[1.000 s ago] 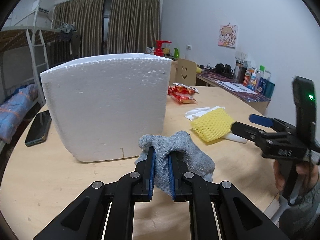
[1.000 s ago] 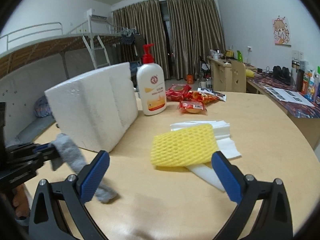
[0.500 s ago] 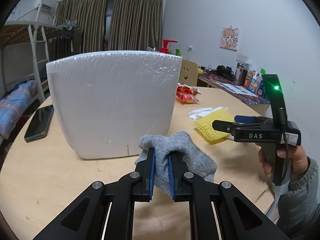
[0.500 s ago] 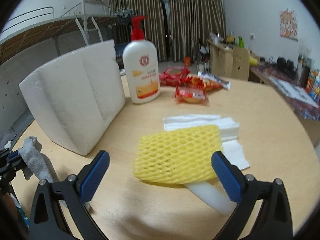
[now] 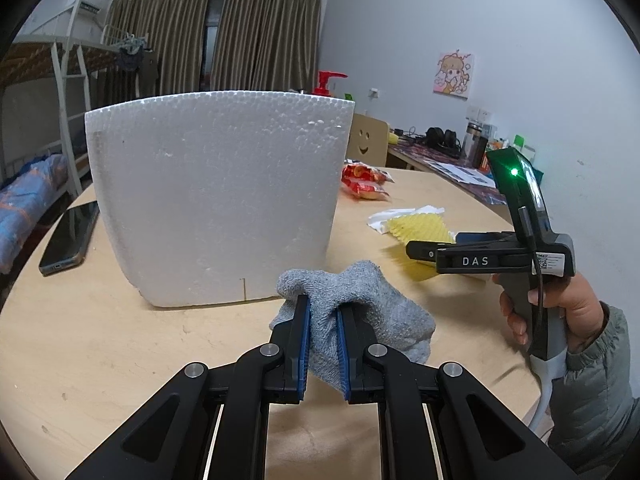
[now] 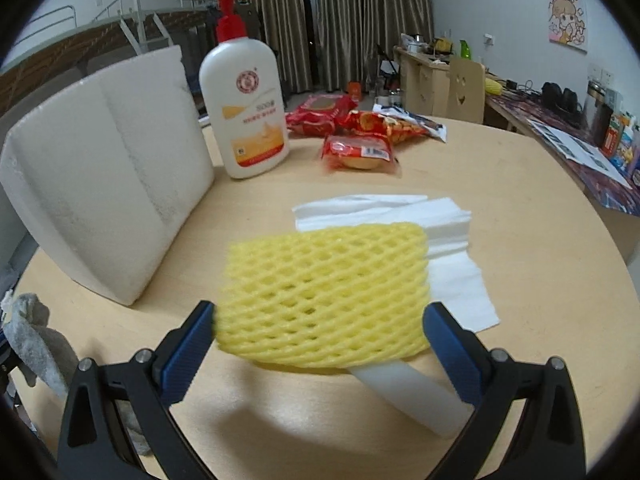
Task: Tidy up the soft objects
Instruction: 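Lift the grey sock with the left gripper while the right gripper grasps the yellow mesh, then carry the sock and yellow mesh with both grippers over the foam box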
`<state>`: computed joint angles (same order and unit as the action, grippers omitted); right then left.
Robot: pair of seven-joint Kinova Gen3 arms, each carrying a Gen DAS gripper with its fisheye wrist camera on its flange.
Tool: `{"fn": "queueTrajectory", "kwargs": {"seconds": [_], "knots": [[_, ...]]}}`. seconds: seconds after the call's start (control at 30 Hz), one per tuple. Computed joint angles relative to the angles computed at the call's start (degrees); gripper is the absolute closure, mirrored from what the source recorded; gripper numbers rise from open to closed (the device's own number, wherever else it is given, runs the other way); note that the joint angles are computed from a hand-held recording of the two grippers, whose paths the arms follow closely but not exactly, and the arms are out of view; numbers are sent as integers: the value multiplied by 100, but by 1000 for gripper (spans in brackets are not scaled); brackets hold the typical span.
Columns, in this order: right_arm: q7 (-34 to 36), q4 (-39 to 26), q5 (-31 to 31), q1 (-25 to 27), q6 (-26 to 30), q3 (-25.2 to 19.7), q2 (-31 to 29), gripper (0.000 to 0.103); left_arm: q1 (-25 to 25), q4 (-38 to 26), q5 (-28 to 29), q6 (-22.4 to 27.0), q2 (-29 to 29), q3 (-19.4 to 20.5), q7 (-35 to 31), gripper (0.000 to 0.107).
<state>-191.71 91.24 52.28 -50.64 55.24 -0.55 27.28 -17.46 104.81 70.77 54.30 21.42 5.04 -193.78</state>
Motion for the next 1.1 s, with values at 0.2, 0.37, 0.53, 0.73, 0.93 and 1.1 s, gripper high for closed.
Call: {"fn": "queueTrajectory", "kwargs": {"seconds": [0.2, 0.37, 0.53, 0.73, 0.93, 1.1], "knots": [[155, -86, -88, 10, 81, -31, 36, 32, -13, -11, 21, 34, 18, 4, -26, 95], [154, -159, -29, -109, 285, -1, 82, 59, -48, 9, 67, 57, 34, -10, -82, 95], [-278, 26, 322, -338, 361, 46, -20, 75, -122, 79, 162, 153, 6, -36, -212, 95], [-1101, 333, 1080, -660, 728, -164, -294, 75, -254, 180, 282, 404, -80, -124, -376, 95], [-1507, 373, 1531, -910, 1285, -484, -392, 75, -392, 347, 445, 682, -261, -276, -646, 95], [-1765, 394, 1839, -1118, 1671, -662, -412, 75, -458, 452, 521, 877, -448, -434, -740, 95]]}}
